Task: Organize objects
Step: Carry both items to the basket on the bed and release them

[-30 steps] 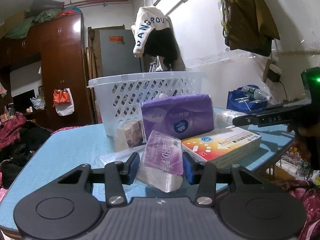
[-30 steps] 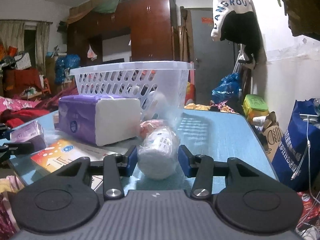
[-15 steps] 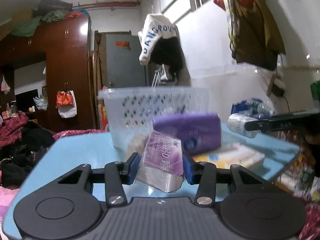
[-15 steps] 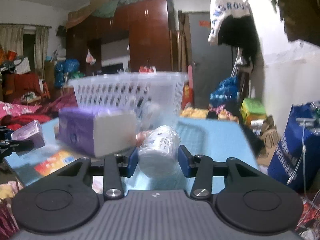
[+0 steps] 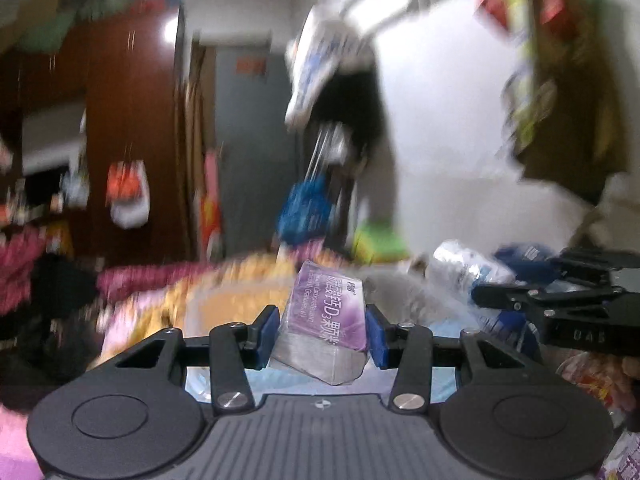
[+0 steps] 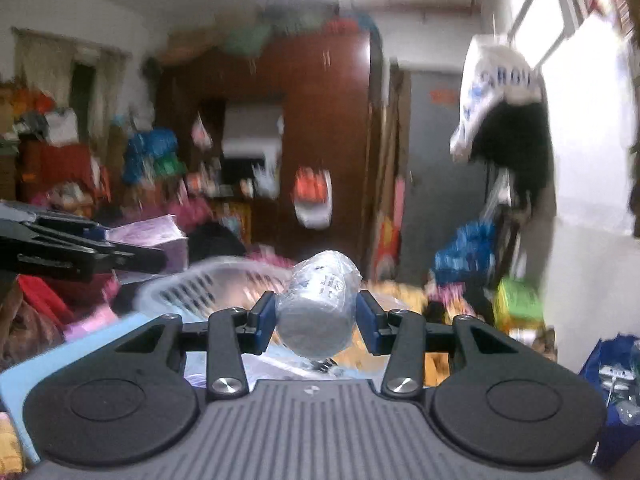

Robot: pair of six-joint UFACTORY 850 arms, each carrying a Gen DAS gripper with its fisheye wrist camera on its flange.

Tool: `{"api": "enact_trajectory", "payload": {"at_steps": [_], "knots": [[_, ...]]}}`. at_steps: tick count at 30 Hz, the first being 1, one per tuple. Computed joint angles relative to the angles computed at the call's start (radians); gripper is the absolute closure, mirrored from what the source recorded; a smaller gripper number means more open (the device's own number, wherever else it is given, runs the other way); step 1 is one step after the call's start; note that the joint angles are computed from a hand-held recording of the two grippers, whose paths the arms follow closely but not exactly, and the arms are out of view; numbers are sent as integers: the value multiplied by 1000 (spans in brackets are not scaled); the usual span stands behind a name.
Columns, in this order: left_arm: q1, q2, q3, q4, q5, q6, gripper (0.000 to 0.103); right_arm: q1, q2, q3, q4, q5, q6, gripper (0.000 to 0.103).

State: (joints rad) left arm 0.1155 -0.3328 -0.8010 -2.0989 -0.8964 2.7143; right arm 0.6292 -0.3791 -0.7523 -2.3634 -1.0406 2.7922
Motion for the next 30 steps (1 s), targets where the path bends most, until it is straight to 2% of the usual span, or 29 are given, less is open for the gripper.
{"api": "enact_trajectory", "payload": {"at_steps": [4,6,12,14,19,23,26,28,30], "knots": [[-99,-74,-141,21,236,-118,54,-80,-42,-109,0,182,-1,56],[-126,-118,-212,101,320,-218,54,-107,-60,-141,-16,244,15,56],[-143,-221,-348,300,434,-487,54,-146,-119,-237,59,414,-60,56],[-148,-241,-374,397,462,-581,54,-153,-135,-263,72,458,-79,56],[-148,-276,-404,495,489,-690,54,-139,-146,-290,189,524,-206,56],[-145,-288,-418,506,485,-728,53,-155,-155,-316,187,601,-223,56],[-149,-286,-414,483,497,-711,53,-159,-163,-327,209,615,-248,55],[-151,-286,-413,442,491,-677,48,-170,-162,-332,196,627,-244,55],[-150,-283,-408,389,475,-632,37,-165,-156,-326,205,619,-260,53]]}}
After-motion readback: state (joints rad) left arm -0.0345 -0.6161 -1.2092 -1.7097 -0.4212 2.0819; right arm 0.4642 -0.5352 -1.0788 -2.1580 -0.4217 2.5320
